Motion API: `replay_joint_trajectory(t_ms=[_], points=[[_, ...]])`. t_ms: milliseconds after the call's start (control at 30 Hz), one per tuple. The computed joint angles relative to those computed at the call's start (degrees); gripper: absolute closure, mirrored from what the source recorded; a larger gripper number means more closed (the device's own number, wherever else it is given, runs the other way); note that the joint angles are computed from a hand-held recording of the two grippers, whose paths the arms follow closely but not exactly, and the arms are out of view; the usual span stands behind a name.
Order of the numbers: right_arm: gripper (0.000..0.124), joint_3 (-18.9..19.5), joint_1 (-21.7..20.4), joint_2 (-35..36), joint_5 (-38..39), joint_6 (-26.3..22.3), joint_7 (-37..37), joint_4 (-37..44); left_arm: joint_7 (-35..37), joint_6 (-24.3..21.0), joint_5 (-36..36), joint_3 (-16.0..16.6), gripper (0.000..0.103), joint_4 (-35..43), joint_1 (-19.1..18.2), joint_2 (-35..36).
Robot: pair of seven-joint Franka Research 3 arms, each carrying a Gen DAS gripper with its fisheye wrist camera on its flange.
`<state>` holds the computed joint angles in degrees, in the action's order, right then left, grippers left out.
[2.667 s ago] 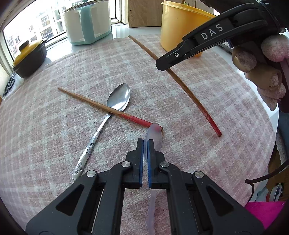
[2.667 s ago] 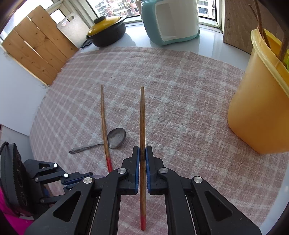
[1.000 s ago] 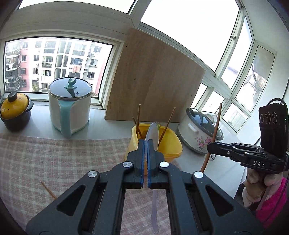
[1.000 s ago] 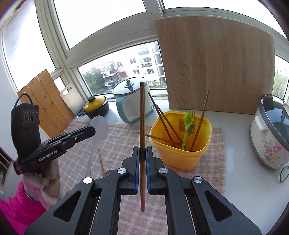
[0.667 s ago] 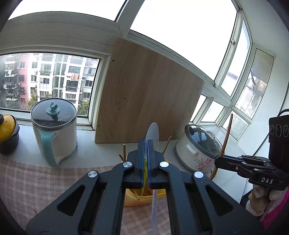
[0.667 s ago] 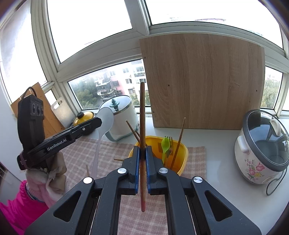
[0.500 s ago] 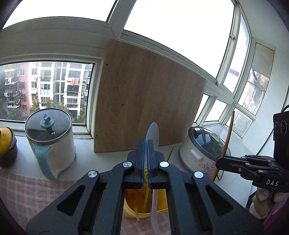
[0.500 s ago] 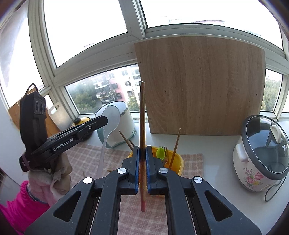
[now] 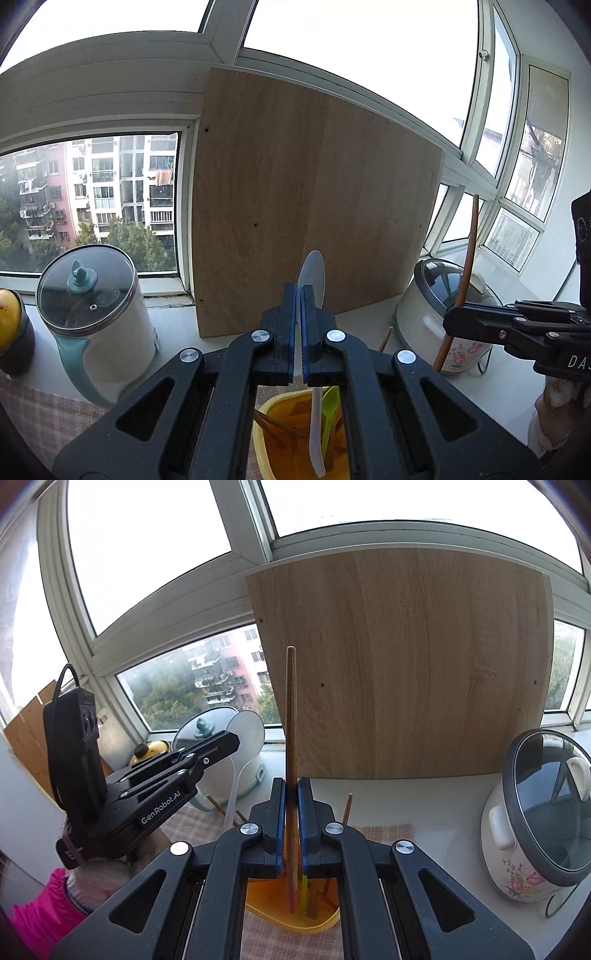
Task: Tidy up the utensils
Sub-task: 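Carry the clear spoon and chopstick over the yellow container with both tools, then open the left tool to drop the spoon while the right tool releases the chopstick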
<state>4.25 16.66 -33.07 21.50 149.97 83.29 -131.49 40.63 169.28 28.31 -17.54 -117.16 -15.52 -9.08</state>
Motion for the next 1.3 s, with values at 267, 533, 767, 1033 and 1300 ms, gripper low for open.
replay_joint_trajectory(t_ms=[267,533,767,1033,1300], points=[[0.119,1.3,-1.6,2.6,-2.1,-0.4,2.0,0.4,5.1,-0.2,-4.7,1.2,0.103,-0.8,-1.9,0.0],[0.083,1.7,-2.4,1.4,-4.5,-0.5,4.7,-1.5,12.0,-0.7,-12.4,2.9,0.101,-3.4,-4.2,-2.4],[0.083,2.6,-3.2,-0.1,-6.2,-0.8,8.0,-2.5,15.0,-2.4,-16.7,3.1,0.060,-5.4,-5.3,-4.7],[0.083,3.4,-3.3,-2.3,-7.6,-1.7,10.2,-3.9,15.2,-3.4,-17.5,3.0,0.060,-8.9,-5.4,-9.1],[0.072,5.6,-3.5,-5.3,-9.7,-2.1,13.5,-5.2,17.1,-6.0,-19.3,4.3,0.060,-12.7,-6.7,-15.0]])
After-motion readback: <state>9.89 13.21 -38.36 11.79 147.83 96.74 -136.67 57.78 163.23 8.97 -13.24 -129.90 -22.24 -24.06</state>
